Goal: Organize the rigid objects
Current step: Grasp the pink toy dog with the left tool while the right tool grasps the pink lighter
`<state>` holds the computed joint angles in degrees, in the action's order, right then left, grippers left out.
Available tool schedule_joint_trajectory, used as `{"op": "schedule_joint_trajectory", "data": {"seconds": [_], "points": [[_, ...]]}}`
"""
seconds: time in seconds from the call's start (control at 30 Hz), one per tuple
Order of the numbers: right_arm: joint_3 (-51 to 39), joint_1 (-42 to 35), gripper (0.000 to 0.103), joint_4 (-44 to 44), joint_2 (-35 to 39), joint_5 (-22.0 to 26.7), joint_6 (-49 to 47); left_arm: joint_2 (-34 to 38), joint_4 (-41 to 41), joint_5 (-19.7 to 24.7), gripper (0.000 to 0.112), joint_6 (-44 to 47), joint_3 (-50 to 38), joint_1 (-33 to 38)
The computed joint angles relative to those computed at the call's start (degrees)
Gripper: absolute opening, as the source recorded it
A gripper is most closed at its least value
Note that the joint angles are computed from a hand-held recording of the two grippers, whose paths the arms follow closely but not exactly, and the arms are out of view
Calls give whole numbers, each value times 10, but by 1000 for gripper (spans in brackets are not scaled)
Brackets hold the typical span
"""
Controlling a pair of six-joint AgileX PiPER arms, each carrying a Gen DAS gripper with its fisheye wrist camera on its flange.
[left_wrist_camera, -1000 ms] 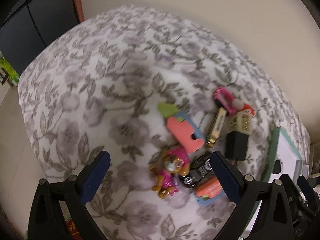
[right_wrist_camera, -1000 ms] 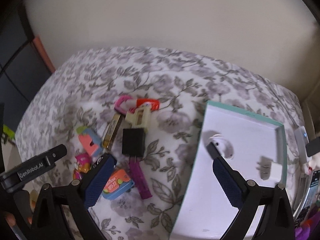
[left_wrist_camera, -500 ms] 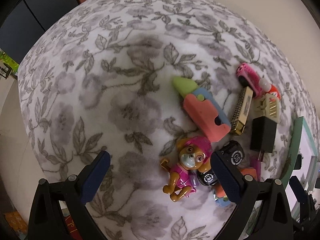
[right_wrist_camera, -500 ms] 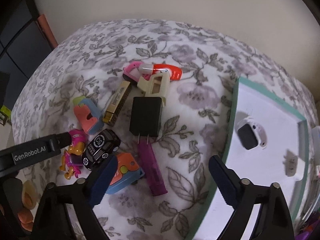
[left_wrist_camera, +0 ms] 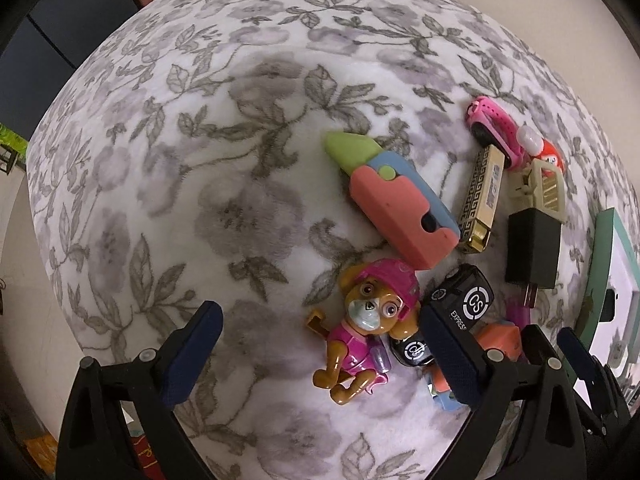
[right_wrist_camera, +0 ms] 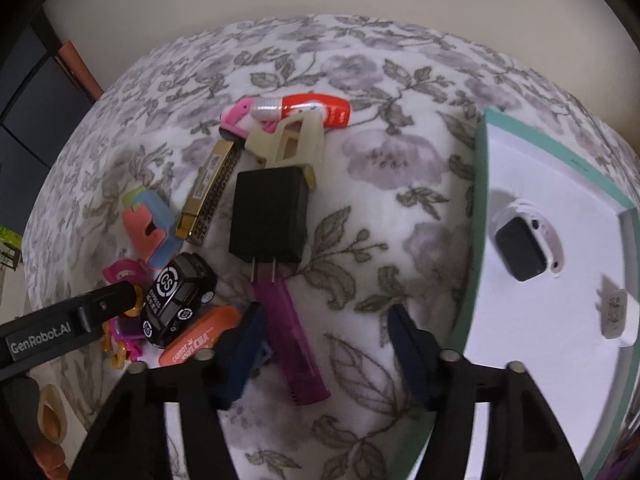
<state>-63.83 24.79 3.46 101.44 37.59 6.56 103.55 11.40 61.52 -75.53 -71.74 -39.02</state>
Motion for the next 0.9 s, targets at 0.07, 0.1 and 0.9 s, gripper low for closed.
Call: {"op": "schedule_joint_trajectory", "data": {"seconds": [0.07,0.1,0.9], "points": [[0,1,62,8,5,-1,-9,-1,-2,-1,96,3,0,1],[0,1,60,19,8,-1,-18,-2,-4,-3,94,4,1,1],[0,12,38,-20,16,-3,-12,2,-23,-12,72,33,17,18]]}}
